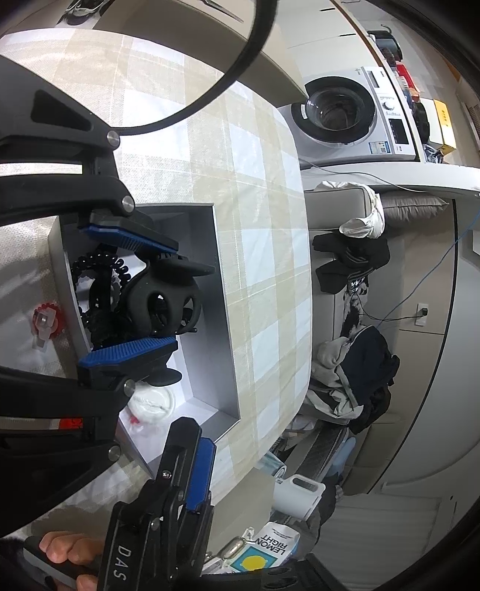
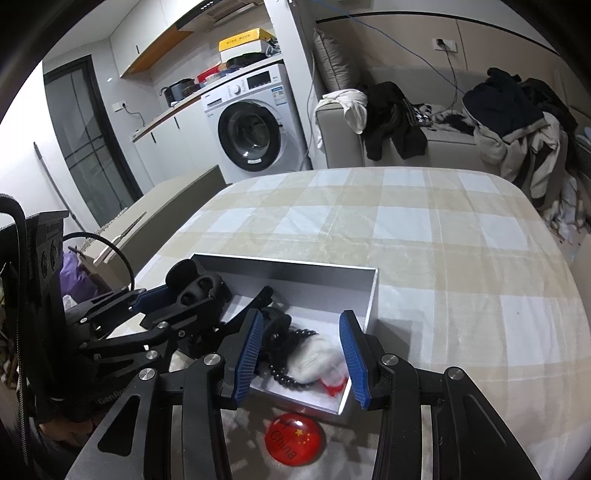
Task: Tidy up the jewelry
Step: 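Open both tools to release the case and claw clip into the box, then withdraw both tools and move the right tool toward the red disc badge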
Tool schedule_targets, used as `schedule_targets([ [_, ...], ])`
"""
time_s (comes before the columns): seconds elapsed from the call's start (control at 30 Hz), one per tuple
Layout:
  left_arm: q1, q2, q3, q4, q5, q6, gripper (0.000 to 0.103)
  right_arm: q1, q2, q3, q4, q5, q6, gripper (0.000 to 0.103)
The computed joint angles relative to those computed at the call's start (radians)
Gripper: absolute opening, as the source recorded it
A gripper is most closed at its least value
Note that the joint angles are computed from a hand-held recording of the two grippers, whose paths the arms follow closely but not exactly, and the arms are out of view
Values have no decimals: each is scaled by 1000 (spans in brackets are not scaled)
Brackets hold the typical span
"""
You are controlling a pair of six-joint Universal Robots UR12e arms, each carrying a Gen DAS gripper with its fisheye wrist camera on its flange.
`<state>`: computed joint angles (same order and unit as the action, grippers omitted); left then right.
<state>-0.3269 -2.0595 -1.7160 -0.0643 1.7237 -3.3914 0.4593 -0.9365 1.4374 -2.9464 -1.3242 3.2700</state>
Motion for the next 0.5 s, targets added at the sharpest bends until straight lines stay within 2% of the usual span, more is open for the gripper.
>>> schedule_targets([
  [0.07,3,5,-4,3,-11,-12,39,-3,-6,9,-13,11,5,49],
  [0.13,6,12,-8,-4,-32,-23,41,-5,-15,21,-30,3,12,71],
  [0.17,7,16,-12,2,-40,-27,44,-5,-21,31,-45,-12,19,76],
  [0.23,4,22,-20,18,-33,-31,71,-7,-31,49,-66,-28,29,93],
  [0.3,1,30,-34,52,-23,-35,83,-10,-44,69,-67,-49,37,102],
  [0.37,-1,38,-49,83,-13,-45,86,-11,-54,87,-79,-70,40,103],
  [0.43,-6,42,-62,111,23,-61,102,-12,-62,105,-80,-85,33,103],
  [0.5,-10,46,-76,140,51,-72,102,-12,-68,117,-71,-93,28,103],
])
